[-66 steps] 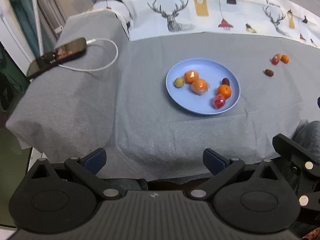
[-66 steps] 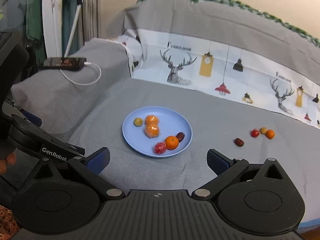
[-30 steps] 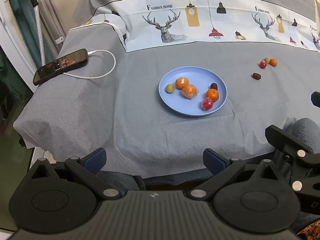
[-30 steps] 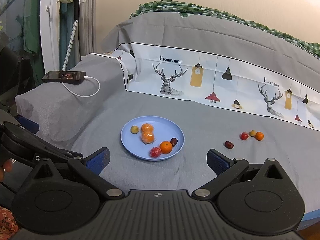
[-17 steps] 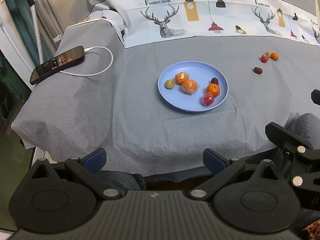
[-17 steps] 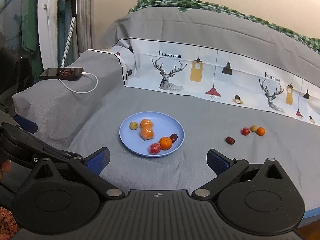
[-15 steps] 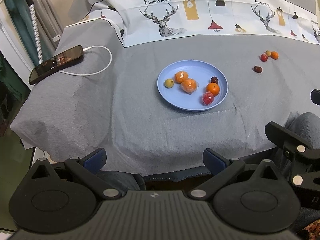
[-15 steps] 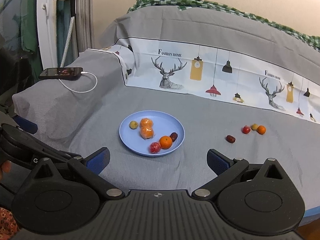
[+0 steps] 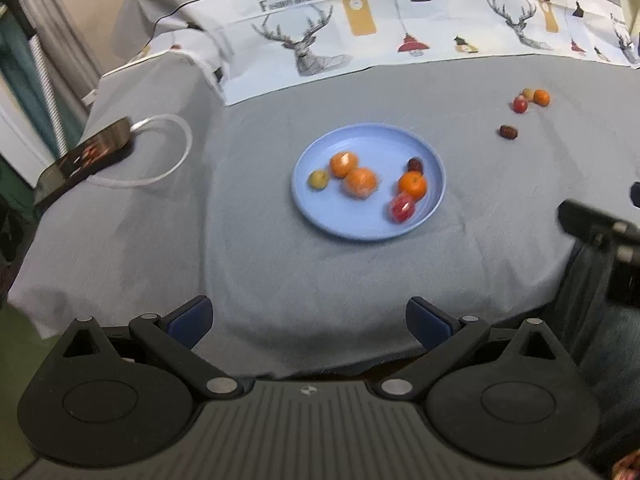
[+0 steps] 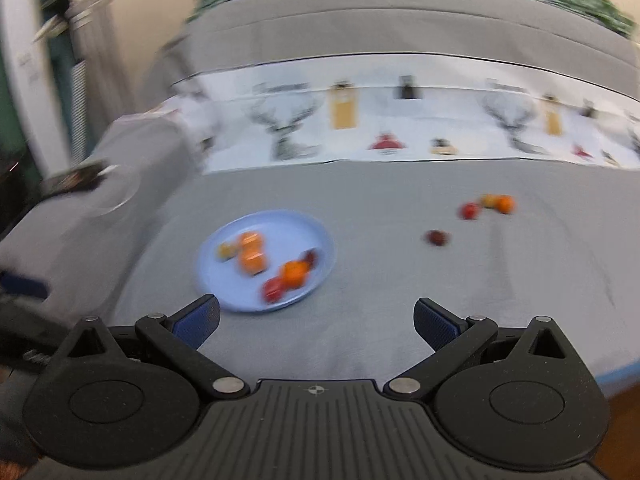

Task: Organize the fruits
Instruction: 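Grasp a dark red date with the left tool while the right tool grasps an orange, then carry the date and orange to the blue plate and open both tools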

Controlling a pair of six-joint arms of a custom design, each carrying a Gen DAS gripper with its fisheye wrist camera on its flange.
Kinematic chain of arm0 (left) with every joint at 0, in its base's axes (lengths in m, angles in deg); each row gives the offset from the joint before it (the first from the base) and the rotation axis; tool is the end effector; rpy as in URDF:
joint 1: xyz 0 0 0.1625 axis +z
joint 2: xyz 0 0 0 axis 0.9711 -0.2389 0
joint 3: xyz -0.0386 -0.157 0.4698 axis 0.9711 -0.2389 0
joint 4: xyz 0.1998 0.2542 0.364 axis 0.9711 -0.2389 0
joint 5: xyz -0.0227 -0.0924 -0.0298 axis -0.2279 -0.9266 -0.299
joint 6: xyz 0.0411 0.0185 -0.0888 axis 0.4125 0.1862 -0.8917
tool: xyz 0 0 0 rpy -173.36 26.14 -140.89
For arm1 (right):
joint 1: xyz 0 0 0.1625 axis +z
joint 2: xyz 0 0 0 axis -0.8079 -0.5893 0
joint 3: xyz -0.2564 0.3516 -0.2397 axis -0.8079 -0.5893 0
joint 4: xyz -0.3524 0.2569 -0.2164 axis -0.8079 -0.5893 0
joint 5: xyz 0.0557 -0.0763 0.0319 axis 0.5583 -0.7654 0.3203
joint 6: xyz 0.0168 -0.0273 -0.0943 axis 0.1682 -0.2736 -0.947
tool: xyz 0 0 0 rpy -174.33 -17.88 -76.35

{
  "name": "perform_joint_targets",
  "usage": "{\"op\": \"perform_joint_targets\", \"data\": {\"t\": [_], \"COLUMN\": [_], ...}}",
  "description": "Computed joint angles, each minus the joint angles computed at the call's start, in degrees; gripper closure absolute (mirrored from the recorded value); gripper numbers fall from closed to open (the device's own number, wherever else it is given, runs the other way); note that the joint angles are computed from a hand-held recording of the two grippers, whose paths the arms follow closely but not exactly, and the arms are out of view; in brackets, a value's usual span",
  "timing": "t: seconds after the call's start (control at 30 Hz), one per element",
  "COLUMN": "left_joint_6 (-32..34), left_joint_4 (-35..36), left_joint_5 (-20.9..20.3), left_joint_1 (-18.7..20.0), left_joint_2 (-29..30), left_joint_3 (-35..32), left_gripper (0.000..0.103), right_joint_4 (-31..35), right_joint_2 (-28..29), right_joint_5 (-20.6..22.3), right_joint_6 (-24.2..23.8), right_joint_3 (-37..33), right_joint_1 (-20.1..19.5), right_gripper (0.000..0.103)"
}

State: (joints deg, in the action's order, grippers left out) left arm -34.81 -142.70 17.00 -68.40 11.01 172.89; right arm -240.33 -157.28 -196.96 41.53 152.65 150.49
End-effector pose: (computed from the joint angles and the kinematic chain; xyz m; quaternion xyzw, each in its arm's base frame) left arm -0.4715 -0.2607 0.0835 0.1066 0.8333 -0.2484 0.4823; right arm 0.1309 -0.2463 0.3763 0.2033 -0.8869 0.3554 0.2139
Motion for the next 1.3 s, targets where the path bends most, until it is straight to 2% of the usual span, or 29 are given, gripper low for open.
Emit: {"op": "perform_joint_targets", "data": {"t": [0.1, 0.27, 0.3, 0.43, 0.53, 0.6, 0.8, 0.9, 1.03, 1.1, 1.13, 1.17, 1.2, 1.23, 1.3], "left_joint_6": [4.38, 17.75, 21.22, 34.18, 44.65, 50.14, 57.64, 59.63, 62.00, 63.65, 65.31, 67.58, 68.94, 69.23, 71.26], "left_joint_4": [-5.43, -19.51, -22.69, -34.11, -42.50, -46.45, -47.18, -48.43, -51.18, -54.24, -57.04, -60.11, -62.02, -62.70, -64.93], "left_joint_5": [2.31, 5.54, 6.33, 9.04, 9.08, 9.19, 10.07, 10.77, 9.18, 9.47, 9.12, 7.17, 4.96, 4.53, 5.11], "left_joint_1": [2.32, 7.24, 8.27, 11.73, 14.99, 17.12, 22.76, 24.47, 26.19, 26.42, 26.35, 26.58, 26.78, 26.66, 26.06], "left_joint_2": [1.82, 7.83, 9.63, 17.25, 23.37, 27.30, 35.59, 37.18, 37.90, 38.52, 38.63, 38.45, 38.14, 38.05, 37.80], "left_joint_3": [-1.23, -4.99, -6.13, -10.41, -14.44, -17.24, -25.08, -26.75, -27.71, -27.58, -27.08, -26.55, -26.27, -26.19, -25.29], "left_gripper": [0.000, 0.000, 0.000, 0.000, 0.000, 0.000, 0.000, 0.000, 0.000, 0.005, 0.026, 0.059, 0.066, 0.067, 0.067], "right_joint_4": [-7.67, -19.42, -21.61, -26.90, -28.41, -28.76, -28.34, -29.53, -29.69, -30.09, -30.44, -31.70, -33.92, -33.74, -37.16], "right_joint_2": [2.16, 7.07, 8.15, 15.15, 22.18, 28.41, 43.44, 47.89, 51.37, 52.55, 53.31, 53.90, 53.96, 53.55, 53.89], "right_joint_5": [-1.34, -0.80, 0.42, 3.58, 4.82, 4.93, 6.25, 7.76, 8.81, 9.85, 10.12, 10.42, 12.26, 13.68, 10.84], "right_joint_6": [-0.65, -4.61, -5.79, -7.82, -7.70, -7.74, -9.27, -11.58, -15.30, -16.72, -17.94, -20.37, -22.88, -25.38, -27.61], "right_joint_3": [-0.15, -2.20, -2.56, -6.99, -11.86, -16.15, -27.26, -30.40, -32.88, -33.56, -33.90, -33.83, -33.09, -32.54, -31.70], "right_joint_1": [-4.18, -14.01, -16.27, -23.77, -27.03, -28.35, -30.00, -30.18, -30.02, -30.28, -30.40, -30.52, -30.88, -30.95, -30.07], "right_gripper": [0.001, 0.001, 0.001, 0.001, 0.001, 0.001, 0.001, 0.001, 0.001, 0.002, 0.009, 0.034, 0.055, 0.068, 0.068]}}
